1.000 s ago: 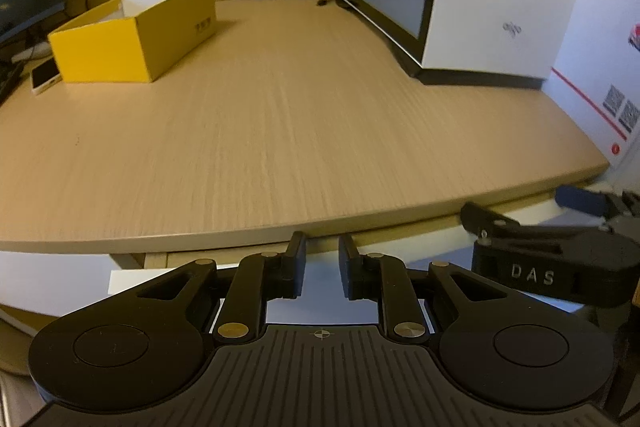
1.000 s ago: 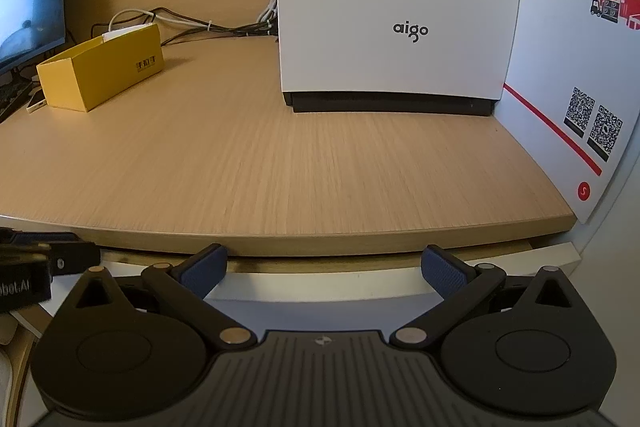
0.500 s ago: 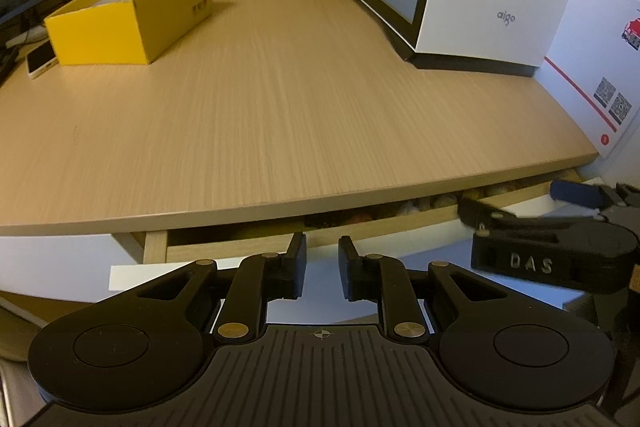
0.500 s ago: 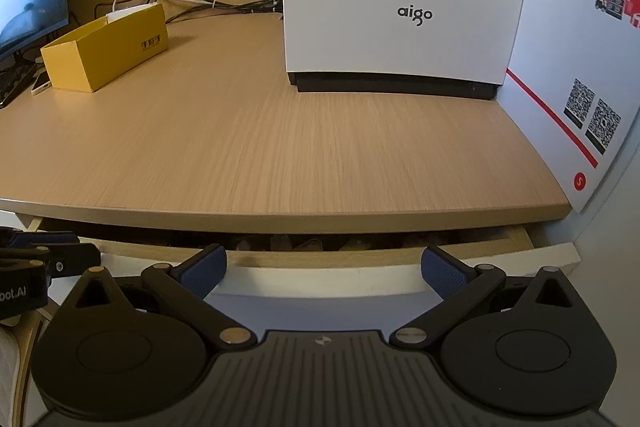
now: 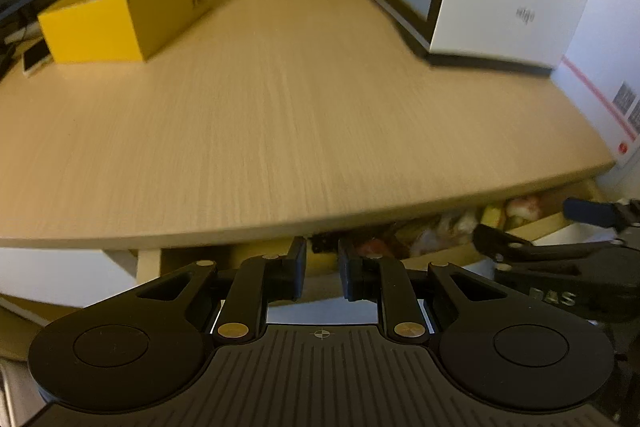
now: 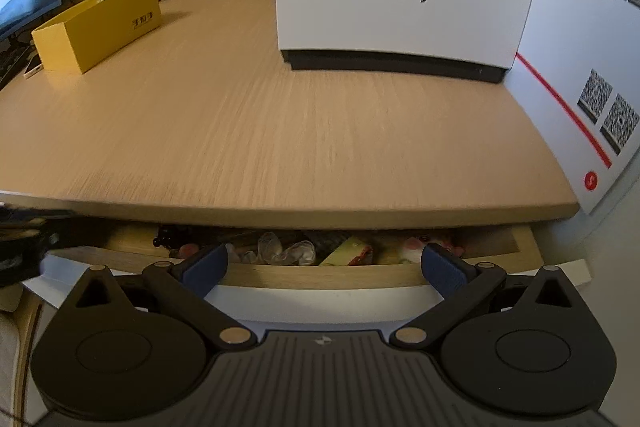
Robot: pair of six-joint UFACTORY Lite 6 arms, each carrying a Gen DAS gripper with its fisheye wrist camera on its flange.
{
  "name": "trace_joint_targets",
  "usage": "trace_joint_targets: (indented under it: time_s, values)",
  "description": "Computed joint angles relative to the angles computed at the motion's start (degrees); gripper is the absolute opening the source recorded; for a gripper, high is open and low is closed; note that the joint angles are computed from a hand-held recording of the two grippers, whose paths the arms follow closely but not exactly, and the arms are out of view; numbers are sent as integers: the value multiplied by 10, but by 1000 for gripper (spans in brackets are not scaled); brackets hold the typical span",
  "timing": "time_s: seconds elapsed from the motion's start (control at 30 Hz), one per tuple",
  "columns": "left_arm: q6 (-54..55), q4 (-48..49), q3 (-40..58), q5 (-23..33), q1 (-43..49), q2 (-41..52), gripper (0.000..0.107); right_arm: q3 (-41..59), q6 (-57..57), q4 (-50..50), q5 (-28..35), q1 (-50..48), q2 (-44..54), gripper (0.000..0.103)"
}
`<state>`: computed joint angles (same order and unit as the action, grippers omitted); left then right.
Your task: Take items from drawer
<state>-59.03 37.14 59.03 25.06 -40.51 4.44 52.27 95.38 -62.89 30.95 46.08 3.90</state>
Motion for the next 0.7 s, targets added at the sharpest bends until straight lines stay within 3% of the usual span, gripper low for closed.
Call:
trace_joint_targets:
  time_s: [0.23,0.43,0.7]
  values:
    - [-113,50,-101,3,-34,-79,19,-62,46,3,36,60,-60,103]
    - [-219,101,-195,101,-140,-188,19,-126,89,37,105,157,-135,103]
    - [-341,91,-301,224,-331,-333,19,-158,157,117,233,344,-190,103]
